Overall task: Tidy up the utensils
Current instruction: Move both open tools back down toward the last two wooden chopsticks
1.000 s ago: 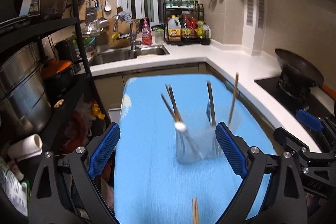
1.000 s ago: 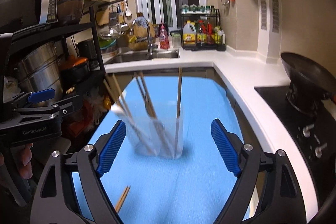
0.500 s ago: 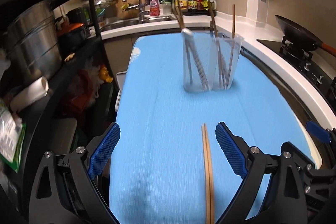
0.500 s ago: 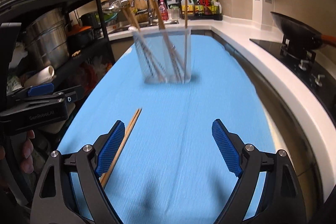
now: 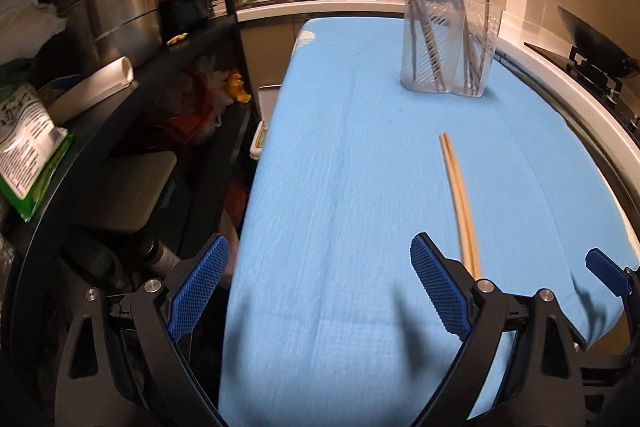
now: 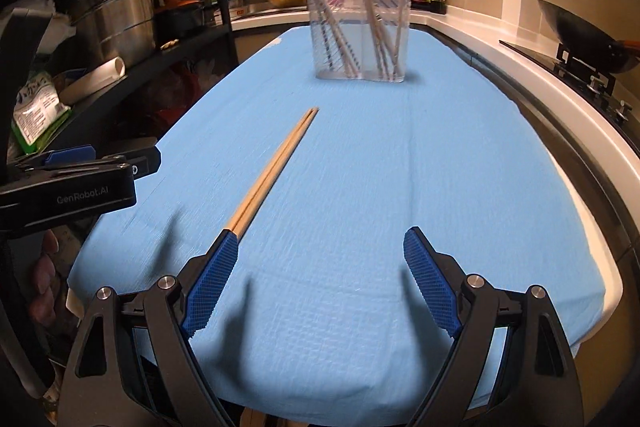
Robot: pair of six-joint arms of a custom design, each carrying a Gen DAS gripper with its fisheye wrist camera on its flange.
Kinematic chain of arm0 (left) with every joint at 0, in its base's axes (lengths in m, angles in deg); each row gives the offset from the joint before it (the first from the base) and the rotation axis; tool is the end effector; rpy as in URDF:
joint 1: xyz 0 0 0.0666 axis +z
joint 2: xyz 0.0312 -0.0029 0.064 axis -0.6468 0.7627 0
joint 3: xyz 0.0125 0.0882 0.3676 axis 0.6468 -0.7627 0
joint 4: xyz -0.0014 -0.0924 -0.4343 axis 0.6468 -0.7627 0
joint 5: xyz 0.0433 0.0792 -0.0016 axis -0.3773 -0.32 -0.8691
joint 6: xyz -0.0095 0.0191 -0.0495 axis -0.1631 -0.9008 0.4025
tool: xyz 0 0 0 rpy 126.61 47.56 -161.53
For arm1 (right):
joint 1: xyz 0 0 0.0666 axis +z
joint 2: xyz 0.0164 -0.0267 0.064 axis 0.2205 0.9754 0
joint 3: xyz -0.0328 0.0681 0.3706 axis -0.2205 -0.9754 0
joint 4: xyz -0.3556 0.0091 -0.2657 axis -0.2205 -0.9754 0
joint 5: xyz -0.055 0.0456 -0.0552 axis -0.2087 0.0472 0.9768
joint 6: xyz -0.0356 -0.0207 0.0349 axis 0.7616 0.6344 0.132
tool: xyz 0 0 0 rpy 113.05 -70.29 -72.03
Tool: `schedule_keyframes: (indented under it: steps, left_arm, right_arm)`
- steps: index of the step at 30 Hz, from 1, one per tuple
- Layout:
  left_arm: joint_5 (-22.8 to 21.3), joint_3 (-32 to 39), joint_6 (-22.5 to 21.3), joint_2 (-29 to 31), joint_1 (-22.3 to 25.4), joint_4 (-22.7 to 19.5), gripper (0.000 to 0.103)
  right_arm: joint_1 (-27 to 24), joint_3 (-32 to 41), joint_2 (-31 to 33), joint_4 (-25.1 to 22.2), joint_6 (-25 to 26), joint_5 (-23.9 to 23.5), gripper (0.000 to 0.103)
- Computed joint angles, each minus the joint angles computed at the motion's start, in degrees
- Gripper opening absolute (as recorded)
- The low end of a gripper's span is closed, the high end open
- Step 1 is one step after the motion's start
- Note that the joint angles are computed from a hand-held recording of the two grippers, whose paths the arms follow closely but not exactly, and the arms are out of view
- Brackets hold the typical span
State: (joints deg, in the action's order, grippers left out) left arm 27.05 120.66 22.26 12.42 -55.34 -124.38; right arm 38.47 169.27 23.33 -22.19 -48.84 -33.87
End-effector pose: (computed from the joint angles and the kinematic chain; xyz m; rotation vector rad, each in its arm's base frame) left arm 0.6517 -0.1700 0.4750 0.1498 2.3540 0.0120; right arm 0.5823 0.2679 0.4392 0.0561 2.2907 0.0514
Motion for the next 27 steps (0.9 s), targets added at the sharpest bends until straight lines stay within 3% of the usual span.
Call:
schedule_keyframes:
  steps: [11, 15, 20, 27]
  left_arm:
    - [-0.34, -4.77, 2.37, -3.22, 1.99, 1.04, 0.089]
    - [-0.09, -4.7, 2.72, -3.14, 2.16, 0.55, 0.089]
    - [0.42, -4.79, 2.81, -3.12, 1.99, 0.62, 0.09]
    - [-0.13, -5.9, 2.66, -4.03, 2.16, 1.12, 0.089]
  right_arm:
    - [2.25, 1.5, 2.47, -0.91, 1.05, 2.93, 0.085]
    - [2.15, 2.4, 3.03, -3.73, 1.5, 7.23, 0.085]
    - [1.06, 0.66, 1.8, -3.05, -2.15, 4.95, 0.085]
    - [2.32, 1.5, 2.18, -1.38, 0.53, 2.31, 0.085]
